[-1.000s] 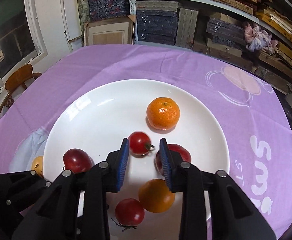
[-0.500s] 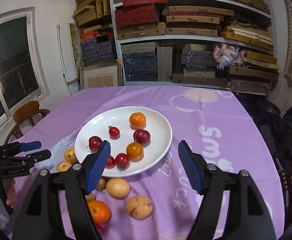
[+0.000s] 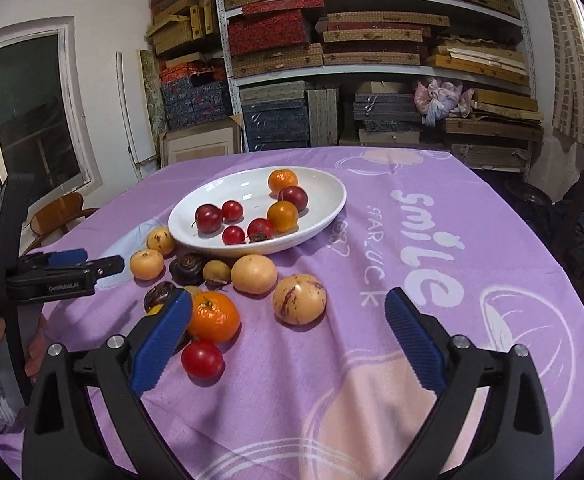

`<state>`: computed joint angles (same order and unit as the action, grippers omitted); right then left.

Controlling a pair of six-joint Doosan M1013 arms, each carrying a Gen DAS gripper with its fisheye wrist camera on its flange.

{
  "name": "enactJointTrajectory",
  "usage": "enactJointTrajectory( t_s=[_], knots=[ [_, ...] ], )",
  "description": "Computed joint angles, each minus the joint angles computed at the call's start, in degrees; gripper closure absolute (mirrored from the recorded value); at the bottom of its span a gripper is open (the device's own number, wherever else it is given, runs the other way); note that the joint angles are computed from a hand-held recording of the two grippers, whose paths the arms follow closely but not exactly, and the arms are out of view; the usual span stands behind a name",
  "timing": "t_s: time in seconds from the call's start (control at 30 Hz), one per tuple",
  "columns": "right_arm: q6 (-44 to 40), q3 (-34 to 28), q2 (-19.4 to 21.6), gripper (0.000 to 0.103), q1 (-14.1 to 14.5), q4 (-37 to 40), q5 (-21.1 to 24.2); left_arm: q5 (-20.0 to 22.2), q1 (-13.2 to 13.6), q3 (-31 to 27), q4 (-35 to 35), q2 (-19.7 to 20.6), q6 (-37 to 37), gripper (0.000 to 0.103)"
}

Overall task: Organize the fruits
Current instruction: 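Grasp a yellow speckled pepino with the left tool while the right tool grasps a red tomato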

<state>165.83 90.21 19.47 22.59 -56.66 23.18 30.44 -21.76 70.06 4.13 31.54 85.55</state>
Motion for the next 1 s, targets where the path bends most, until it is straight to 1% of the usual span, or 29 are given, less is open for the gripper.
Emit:
enactJointTrajectory(
  t_s=[0.07, 0.1, 0.17, 0.27, 0.4, 0.47, 0.53, 0.6, 0.67, 0.73, 0.77, 0.8, 0.87, 1.0],
  knots=[
    [-4.67, -0.38, 0.37, 0.008, 0.12, 4.05, 0.18, 0.16, -0.64, -0.56, 2.96, 0.52, -1.73, 0.013],
    [-6.26, -0.6, 0.57, 0.008, 0.28, 5.19, 0.39, 0.83, -0.81, -1.2, 3.15, 0.96, -1.83, 0.013],
    [-8.25, -0.99, 0.86, 0.008, 0.49, 6.14, 0.79, 2.22, -0.85, -2.58, 1.12, 1.95, -0.31, 0.013],
    [-9.03, -1.02, 0.93, 0.008, 0.46, 6.83, 0.65, 3.6, -0.68, -3.95, -0.9, 3.01, 0.97, 0.013],
    [-10.66, -1.07, 0.98, 0.008, 0.14, 9.06, 0.41, 4.49, -0.62, -5.1, -0.16, 4.1, -0.24, 0.013],
    [-12.52, -1.29, 1.1, 0.008, 0.03, 10.99, 0.44, 5.74, -0.29, -6.05, -1.42, 4.69, -0.18, 0.014],
    [-13.12, -1.31, 1.12, 0.008, 0.0, 11.53, 0.32, 6.29, 0.0, -6.45, -1.59, 4.95, -1.05, 0.024],
    [-13.96, -1.32, 1.13, 0.008, -0.12, 12.45, 0.08, 7.06, 0.22, -6.98, -2.51, 5.29, -0.49, 0.026],
    [-15.29, -1.38, 1.18, 0.008, -0.29, 14.07, -0.17, 7.76, 0.18, -7.45, -2.26, 5.58, -0.49, 0.033],
    [-16.02, -1.37, 1.18, 0.008, -0.4, 15.03, -0.33, 9.14, 0.37, -8.29, -3.51, 6.04, 0.7, 0.046],
    [-16.53, -1.38, 1.19, 0.008, -0.45, 15.6, -0.43, 9.99, 0.62, -8.74, -5.14, 6.31, 1.86, 0.05],
    [-17.14, -1.39, 1.21, 0.008, -0.47, 16.18, -0.53, 10.69, 0.83, -9.14, -6.4, 6.55, 2.58, 0.057],
    [-18.65, -1.44, 1.23, 0.008, -0.5, 17.39, -0.73, 10.41, 1.04, -8.92, -6.43, 6.42, 2.42, 0.057],
    [-24.74, -1.7, 1.35, 0.008, -0.67, 22.6, -1.44, 10.08, 1.71, -7.12, -8.28, 5.31, 5.1, 0.058]
  ],
)
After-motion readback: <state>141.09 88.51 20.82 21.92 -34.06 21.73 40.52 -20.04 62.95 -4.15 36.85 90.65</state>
